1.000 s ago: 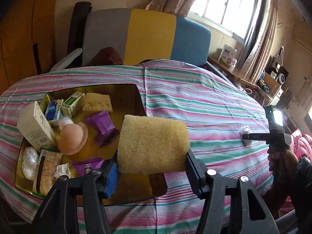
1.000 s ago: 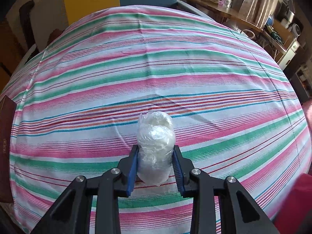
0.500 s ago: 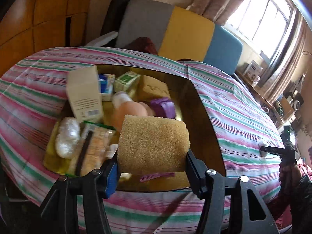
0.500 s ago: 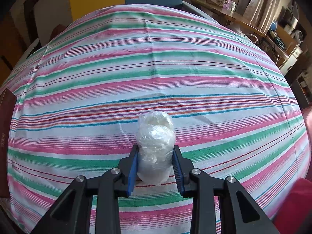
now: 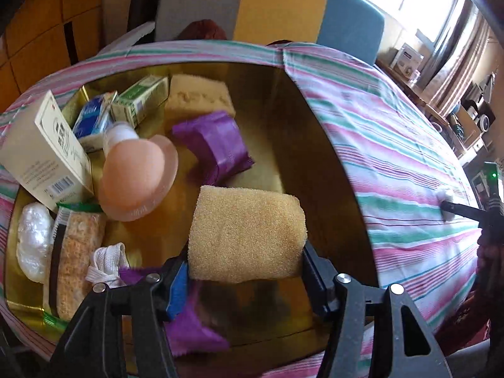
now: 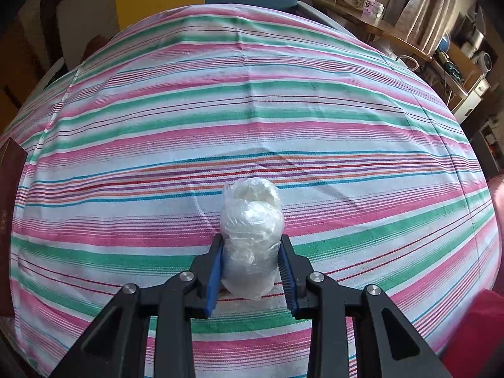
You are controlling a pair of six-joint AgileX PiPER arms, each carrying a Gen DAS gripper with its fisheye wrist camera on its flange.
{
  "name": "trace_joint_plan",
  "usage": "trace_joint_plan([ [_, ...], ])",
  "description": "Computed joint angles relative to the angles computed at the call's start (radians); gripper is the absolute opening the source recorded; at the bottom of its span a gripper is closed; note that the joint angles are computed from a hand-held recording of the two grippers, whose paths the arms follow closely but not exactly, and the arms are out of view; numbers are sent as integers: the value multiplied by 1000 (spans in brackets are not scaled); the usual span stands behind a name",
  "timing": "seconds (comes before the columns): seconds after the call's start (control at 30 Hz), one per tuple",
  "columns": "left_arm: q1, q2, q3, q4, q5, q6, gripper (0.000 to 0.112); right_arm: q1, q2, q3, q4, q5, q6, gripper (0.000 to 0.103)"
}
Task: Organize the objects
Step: 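Lower the small sponge into the tray and open the left gripper, then carry the plastic bundle into the tray with the right gripper and release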
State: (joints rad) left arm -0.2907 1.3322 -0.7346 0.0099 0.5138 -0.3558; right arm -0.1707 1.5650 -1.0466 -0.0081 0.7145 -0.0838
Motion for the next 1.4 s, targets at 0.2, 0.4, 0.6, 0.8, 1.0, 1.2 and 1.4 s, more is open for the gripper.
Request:
trace_joint_plan([
  [0.2,1,-53,41,31,-29,-24,79,5,-1,1,-9,4,6,33],
  [0.4,-45,-134,43,192,26,-182,80,9,-7,6,-19,5,6,33],
  [0.6,-156,-274,49,444,146,-461,80,24,-18,15,-14,12,-4,31],
  [0.8,-149,-335,47,437,184,-455,80,82,-52,44,16,20,-8,30],
  [1.0,-147,-362,68,447,206,-470,80,197,-88,59,56,21,24,30],
  [1.2,-104,-401,102,415,207,-436,80,366,-114,28,126,5,71,30],
  [1.4,-68,-441,119,400,217,-412,80,609,-95,-90,128,-9,151,30],
])
